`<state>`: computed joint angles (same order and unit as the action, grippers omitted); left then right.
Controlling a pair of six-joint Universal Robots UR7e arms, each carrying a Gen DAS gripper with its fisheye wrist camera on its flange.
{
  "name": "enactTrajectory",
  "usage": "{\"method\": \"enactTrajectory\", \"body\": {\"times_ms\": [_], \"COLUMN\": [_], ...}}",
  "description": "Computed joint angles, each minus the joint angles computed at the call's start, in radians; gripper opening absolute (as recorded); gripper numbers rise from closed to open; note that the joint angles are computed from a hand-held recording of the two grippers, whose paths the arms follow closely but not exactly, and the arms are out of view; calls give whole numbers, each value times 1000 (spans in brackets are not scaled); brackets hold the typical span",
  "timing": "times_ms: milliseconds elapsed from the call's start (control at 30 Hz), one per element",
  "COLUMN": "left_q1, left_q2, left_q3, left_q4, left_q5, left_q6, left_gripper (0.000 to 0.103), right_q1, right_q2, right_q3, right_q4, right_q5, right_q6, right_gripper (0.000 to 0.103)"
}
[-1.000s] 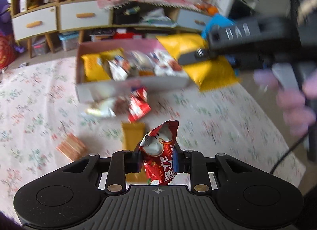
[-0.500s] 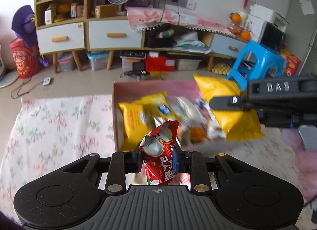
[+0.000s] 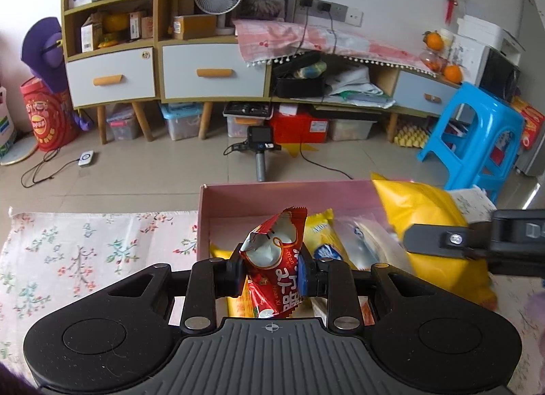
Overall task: Organize snacks
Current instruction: 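Carry both packs into the pink box and open both grippers, then pull both tools back from the box toward the remaining snacks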
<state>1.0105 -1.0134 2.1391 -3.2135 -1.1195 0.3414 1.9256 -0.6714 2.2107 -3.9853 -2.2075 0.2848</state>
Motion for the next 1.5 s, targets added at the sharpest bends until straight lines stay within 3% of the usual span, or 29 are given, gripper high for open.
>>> {"method": "enactTrajectory", "body": {"times_ms": [267,367,433,500,633,1100,1500], "left_q1": [13,12,10,8,8,-2,-21], "left_q2": [53,53,50,47,24,-146,-325], "left_q3": [-15,-15,-7,3,13,115,212], "left_q4": [-105,-100,-108,-129,-111,-25,107], "left_q5": [-47,-58,-66,-71,-83,-97,-27], "left_q6": [44,45,53,59,39,-14,-51], "left_gripper": [28,31,49,60,69,84,93], "right_q1": [5,9,16,18,21,101,221], "right_q2": [6,5,4,3,-4,-44,-65], "right_q3": [-3,-3,-3,-6,-7,3,36], "right_q4": [-44,-61,-73,-74,-57,65,215], "right_q5": [-10,-22,-33,-36,-40,-177,-306], "right_q6": [-18,-4,-5,-10,-5,52,171], "right_gripper": [38,52,56,59,66,80,87]}}
